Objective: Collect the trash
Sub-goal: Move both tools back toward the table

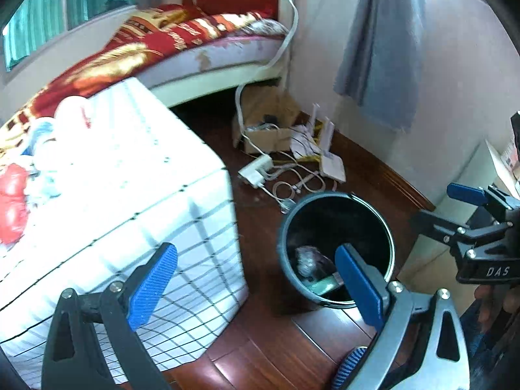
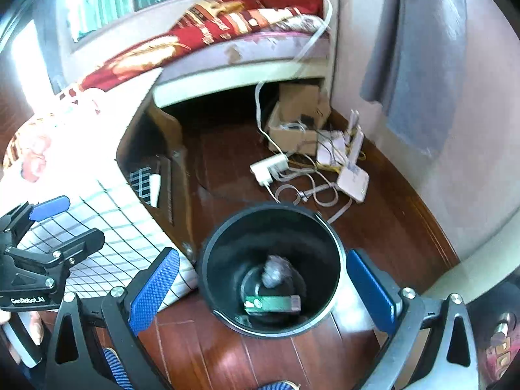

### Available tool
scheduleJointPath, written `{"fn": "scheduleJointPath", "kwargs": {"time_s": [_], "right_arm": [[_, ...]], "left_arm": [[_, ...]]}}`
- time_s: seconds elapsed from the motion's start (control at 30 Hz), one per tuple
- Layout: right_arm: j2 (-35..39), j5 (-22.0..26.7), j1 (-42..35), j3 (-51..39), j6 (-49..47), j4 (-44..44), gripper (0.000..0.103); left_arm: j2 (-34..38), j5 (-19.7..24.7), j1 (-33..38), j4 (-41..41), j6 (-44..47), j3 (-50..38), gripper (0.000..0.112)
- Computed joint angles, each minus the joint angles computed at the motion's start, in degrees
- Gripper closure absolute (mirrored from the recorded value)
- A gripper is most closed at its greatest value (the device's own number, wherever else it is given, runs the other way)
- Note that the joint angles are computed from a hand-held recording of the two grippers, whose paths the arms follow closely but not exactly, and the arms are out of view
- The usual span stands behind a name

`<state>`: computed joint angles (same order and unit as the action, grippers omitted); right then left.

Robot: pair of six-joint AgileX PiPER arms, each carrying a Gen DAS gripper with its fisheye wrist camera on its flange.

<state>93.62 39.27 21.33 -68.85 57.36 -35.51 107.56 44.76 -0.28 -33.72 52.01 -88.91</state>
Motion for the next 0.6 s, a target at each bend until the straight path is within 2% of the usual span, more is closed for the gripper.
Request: {"fn": "scheduleJointPath", "kwargs": {"time_s": [0.17,0.53,0.6], "right_arm": [[3.0,2.2,4.1,-7.5,-0.2,-1.8,0.0],[14.8,1.2,10.6,-27.6,-5.7,-1.7,0.0],[19.4,4.7,11.6,-36.0,-10.2,1.3,0.0]], "left_arm": [[-0.7,0.1,4.5,-1.1,-0.2,-1.6,0.013],[2.5,1.1,15.8,-2.4,-1.9,-9.0,0.013],[3.5,0.9,17.9,-2.6,-2.6,-10.4,0.013]]}}
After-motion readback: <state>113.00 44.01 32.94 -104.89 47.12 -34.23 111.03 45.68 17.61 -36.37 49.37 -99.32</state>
